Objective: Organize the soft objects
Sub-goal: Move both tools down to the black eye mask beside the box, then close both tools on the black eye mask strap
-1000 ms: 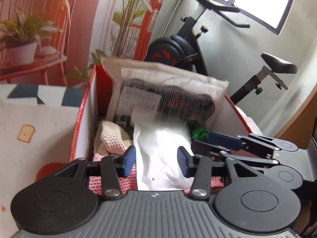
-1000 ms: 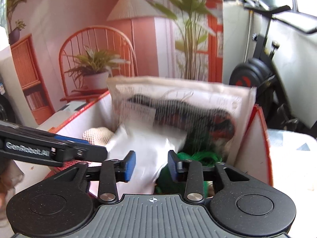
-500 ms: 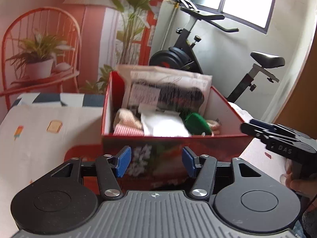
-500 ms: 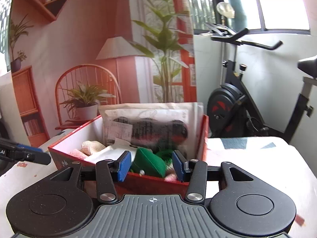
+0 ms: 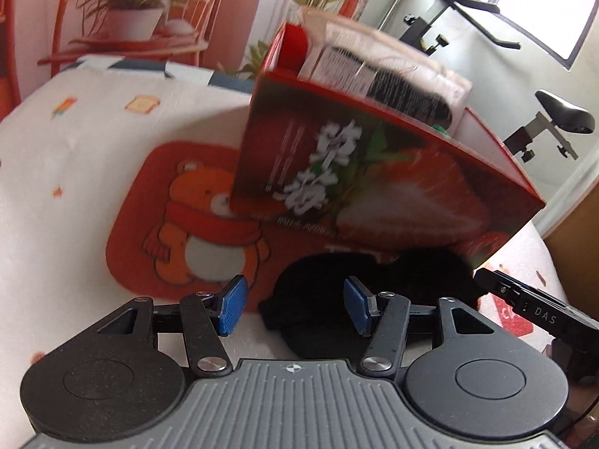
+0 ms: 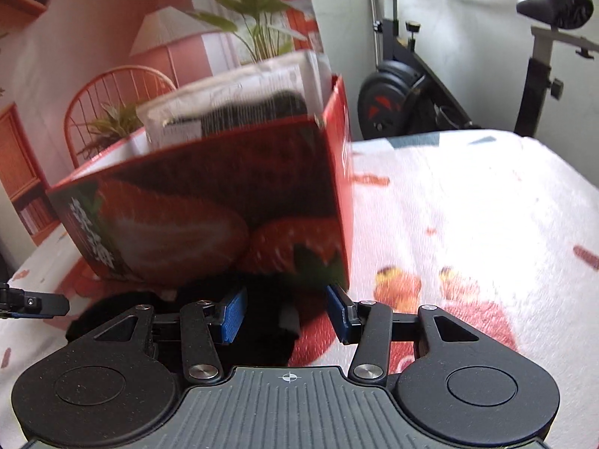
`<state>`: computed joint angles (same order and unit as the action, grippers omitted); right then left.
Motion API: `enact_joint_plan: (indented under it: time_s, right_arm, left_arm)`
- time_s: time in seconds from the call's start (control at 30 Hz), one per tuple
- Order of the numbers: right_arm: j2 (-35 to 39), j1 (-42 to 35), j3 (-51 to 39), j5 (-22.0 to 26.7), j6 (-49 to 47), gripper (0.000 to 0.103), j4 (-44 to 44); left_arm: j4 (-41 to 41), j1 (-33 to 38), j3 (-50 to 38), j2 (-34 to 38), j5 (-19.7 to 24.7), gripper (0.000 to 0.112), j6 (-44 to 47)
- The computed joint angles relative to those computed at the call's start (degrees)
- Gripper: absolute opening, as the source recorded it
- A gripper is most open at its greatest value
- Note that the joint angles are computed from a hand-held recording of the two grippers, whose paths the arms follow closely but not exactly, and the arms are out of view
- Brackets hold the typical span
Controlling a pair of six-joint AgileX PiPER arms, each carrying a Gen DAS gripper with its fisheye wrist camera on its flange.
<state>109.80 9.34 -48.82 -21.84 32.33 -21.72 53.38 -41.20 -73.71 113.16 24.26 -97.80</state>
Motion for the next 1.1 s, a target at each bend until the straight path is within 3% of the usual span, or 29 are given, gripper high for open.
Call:
enact_joint_plan:
  time_s: [0.23, 0.43, 0.67, 0.73, 0.8, 1.0, 1.1]
  right_arm:
    - [2.57, 1.11, -0.63, 0.13, -0.46, 0.044, -0.1]
    - [3.32, 0.41, -1.15, -0.97, 3.22, 0.05, -4.34]
    - [3.4, 0.29, -2.36, -0.06, 6.03, 0.047, -10.73]
    - [3.37, 0.66, -2.63, 0.67, 5.24, 0.043, -10.16]
    - [3.23, 1.31, -2.67, 1.59, 2.53, 0.039, -7.09]
    - [2.27, 0.8, -1.54, 1.41, 6.77, 0.019, -8.99]
    - [0.75, 1.67, 0.65, 1.2, 3.92, 0.016, -5.66]
  left_arm:
    - [0.15, -0.06, 0.89, 1.4, -0.31, 0.059, -1.06]
    - [2.29, -1.99, -0.11, 2.37, 2.64, 0.061, -1.33]
    - [-0.73, -3.22, -2.66, 3.61, 3.49, 0.061, 0.05]
    - [-1.05, -4.08, -4.21, 4.53, 5.47, 0.051, 1.8]
    - [-2.74, -4.49, -5.4, 4.92, 7.25, 0.024, 4.05]
    - [-2.25, -4.41, -4.19, 4.02, 7.76, 0.017, 2.5]
    - [-1.84, -5.1, -4.05, 3.59, 9.39, 0.015, 2.51]
